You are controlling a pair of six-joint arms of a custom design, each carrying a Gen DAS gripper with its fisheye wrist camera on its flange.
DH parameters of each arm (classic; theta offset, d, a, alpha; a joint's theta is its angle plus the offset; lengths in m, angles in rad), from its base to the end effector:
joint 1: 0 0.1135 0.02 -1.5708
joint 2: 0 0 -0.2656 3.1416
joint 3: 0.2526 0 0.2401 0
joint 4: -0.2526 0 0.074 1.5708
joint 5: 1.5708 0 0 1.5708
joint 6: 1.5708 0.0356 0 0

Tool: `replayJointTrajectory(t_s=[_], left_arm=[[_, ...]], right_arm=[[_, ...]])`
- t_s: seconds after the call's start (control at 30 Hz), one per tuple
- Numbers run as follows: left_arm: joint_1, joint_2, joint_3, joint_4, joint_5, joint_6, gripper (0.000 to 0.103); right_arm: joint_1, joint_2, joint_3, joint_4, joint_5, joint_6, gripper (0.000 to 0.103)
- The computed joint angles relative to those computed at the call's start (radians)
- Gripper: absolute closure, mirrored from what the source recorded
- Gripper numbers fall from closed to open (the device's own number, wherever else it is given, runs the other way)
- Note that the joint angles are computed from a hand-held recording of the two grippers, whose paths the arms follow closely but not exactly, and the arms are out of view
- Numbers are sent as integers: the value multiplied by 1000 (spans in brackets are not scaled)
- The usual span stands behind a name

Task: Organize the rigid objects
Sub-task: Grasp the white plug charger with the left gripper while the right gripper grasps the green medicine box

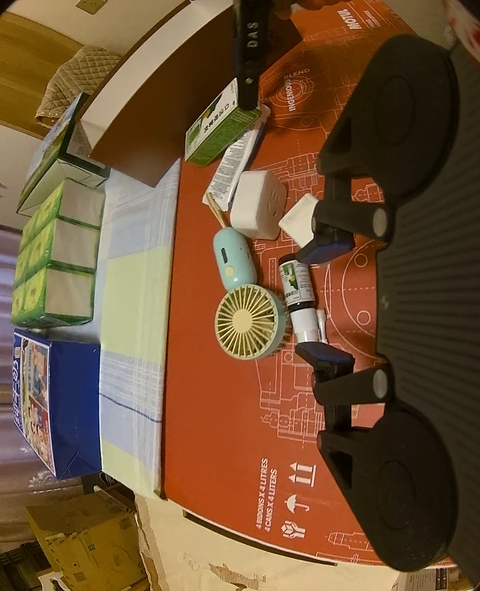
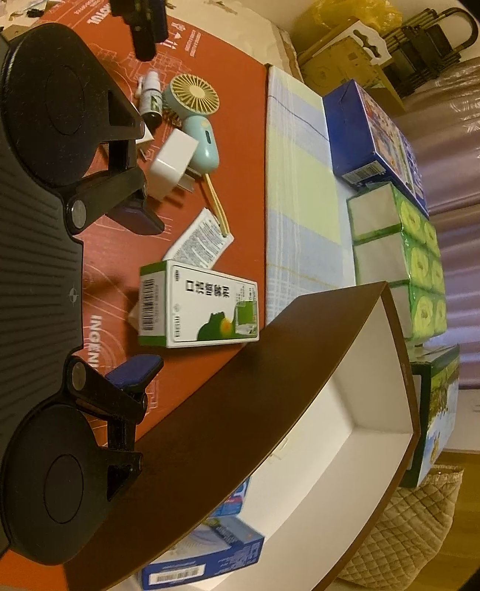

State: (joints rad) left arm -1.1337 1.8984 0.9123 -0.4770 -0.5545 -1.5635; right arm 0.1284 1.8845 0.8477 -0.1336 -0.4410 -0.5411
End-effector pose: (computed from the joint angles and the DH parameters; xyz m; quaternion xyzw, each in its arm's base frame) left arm 0.1419 -0.2594 0.1006 -0.2192 0.9352 0.0097 0.2780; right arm 0.3088 0.0552 0.0988 -0.3553 0.8889 0.1700 0.2339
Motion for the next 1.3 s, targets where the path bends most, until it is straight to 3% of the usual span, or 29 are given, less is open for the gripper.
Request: replayJointTrajectory(t_s=[0.3,0.4,0.53,0.9,1.13,1.3], left_arm=[[28,70,27,86,46,120,61],[32,101,44,127,59,193,60],[39,144,63,190,80,304,60],[60,271,177,213,43,587,56],[78,310,195,257,56,667,57],[88,330,219,250,88,626,66]], right_arm=[[20,74,8,92,28,15,35],[8,74,-8,115,14,-15,50],[-19,48,-48,143,-5,-71,51],[-230,-52,-140,33,-120,-255,51],[-326,-47,-162,-22,-42,-308,51],[-348,-34,-150,-66,-16,-310,51]])
